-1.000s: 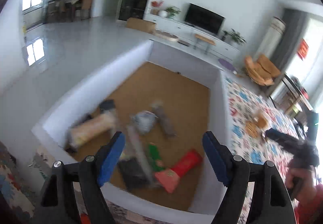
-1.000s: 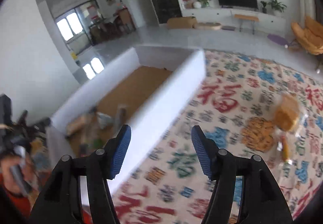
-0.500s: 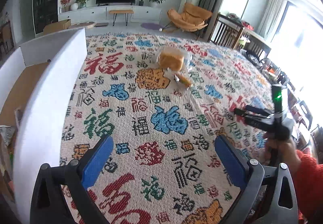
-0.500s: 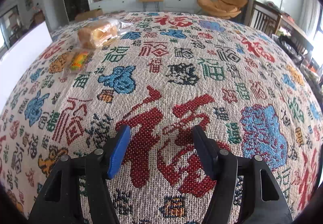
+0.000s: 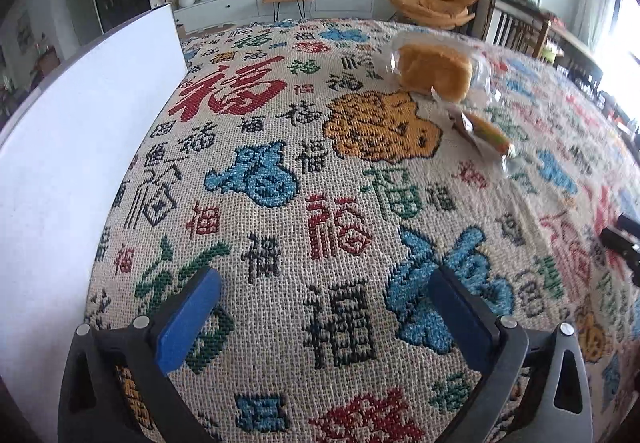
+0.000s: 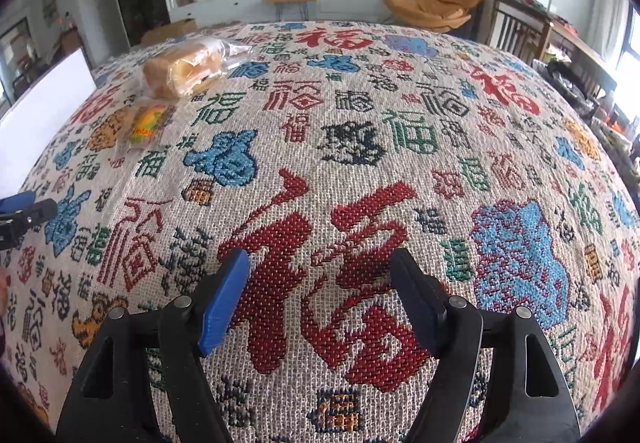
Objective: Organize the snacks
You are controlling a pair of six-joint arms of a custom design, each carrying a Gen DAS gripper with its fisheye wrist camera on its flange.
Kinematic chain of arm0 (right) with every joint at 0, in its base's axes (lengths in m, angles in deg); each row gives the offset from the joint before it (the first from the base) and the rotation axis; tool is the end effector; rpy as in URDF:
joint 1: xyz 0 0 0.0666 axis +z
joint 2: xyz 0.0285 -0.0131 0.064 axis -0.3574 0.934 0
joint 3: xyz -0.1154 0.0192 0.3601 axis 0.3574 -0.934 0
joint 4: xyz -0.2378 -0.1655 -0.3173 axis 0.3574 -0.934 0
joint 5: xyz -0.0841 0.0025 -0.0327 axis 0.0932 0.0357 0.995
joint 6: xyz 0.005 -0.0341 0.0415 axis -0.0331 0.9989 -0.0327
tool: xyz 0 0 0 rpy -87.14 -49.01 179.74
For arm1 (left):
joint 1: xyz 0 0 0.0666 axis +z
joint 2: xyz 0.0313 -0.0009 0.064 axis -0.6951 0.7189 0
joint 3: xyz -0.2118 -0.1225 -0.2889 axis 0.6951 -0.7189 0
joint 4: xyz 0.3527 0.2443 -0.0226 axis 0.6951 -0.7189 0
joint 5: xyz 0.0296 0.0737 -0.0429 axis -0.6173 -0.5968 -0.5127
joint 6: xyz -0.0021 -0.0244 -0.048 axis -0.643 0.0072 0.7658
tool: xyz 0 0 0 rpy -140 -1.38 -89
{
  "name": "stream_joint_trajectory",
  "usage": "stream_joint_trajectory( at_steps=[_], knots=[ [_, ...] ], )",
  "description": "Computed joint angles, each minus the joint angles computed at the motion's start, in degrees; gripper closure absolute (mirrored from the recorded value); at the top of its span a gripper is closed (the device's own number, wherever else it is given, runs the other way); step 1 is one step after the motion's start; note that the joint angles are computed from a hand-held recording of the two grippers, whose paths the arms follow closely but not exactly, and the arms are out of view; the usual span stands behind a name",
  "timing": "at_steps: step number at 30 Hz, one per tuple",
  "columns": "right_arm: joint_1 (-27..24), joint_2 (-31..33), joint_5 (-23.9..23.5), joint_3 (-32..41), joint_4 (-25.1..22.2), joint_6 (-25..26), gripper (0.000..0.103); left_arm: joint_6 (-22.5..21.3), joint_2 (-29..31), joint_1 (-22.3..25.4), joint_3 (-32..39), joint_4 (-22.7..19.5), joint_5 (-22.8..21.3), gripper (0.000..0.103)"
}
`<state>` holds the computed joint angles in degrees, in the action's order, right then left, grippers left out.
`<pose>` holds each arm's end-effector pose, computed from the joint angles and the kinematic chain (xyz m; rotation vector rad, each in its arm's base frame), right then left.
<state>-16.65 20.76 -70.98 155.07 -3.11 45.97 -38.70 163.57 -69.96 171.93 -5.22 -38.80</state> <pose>0.5406 0.0401 0.4341 -0.0864 2.5213 0.0354 0.5883 -0.2782 0.4237 0.1309 2.5141 -0.0320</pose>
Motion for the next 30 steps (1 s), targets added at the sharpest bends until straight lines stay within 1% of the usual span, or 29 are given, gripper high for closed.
stream_joint_trajectory(
  at_steps=[3,30],
  knots=[
    [0.0,0.0,-0.1,0.1,-0.1,-0.1,0.026,0.1,0.2,0.5,0.1,0.2,1.3,0.0],
    [0.0,0.1,-0.3,0.0,0.1,-0.2,0.024,0.0,0.4,0.5,0.3,0.0,1.0,0.0]
  ],
)
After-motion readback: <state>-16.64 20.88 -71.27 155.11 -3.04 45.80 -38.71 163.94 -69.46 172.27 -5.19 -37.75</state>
